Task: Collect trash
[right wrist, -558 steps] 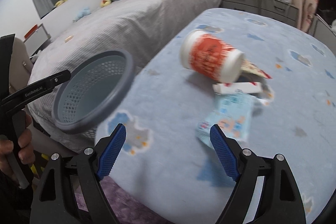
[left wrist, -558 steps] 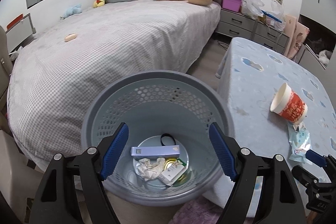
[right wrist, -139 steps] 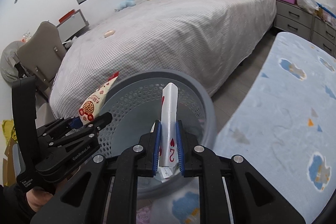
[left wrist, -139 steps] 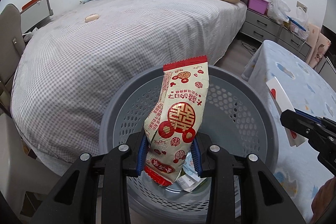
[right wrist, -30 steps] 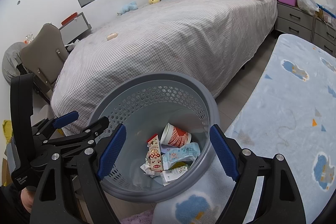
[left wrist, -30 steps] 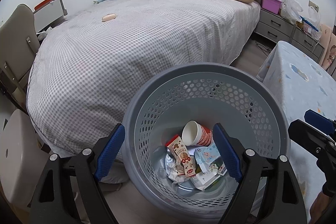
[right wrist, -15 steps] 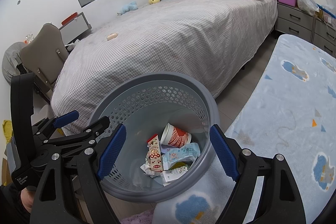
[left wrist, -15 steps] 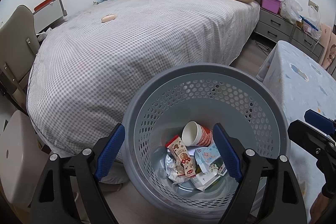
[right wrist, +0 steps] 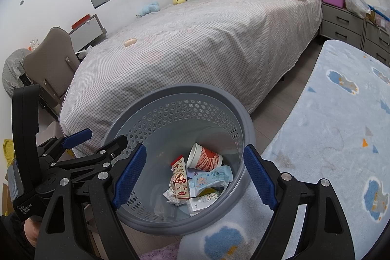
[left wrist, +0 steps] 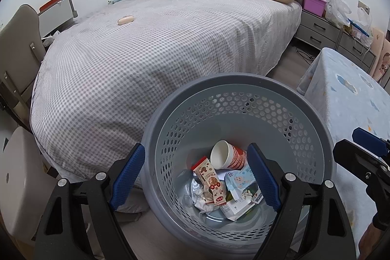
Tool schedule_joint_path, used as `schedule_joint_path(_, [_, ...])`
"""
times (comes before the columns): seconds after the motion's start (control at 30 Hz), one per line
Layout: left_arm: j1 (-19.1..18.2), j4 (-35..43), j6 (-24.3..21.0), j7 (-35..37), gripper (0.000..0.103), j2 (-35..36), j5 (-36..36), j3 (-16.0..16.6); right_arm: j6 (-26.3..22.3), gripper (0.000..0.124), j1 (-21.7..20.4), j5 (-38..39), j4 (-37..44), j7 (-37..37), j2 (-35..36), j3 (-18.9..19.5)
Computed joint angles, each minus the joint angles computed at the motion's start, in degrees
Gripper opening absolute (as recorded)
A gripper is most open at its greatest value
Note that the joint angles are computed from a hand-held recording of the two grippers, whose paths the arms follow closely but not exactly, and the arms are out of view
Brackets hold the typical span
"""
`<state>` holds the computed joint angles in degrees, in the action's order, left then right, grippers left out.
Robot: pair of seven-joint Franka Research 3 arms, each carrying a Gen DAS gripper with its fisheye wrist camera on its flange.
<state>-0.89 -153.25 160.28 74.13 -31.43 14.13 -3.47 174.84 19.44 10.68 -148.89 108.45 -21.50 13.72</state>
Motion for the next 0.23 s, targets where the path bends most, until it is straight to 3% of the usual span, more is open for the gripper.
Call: schedule_joint_path(0.23, [0.31, 0.04, 0.02, -0.06, 0.082, 0.06, 0.09, 0.07, 0.02, 0.081, 0.0, -0.09, 0.02, 0.1, 0.02, 0.01])
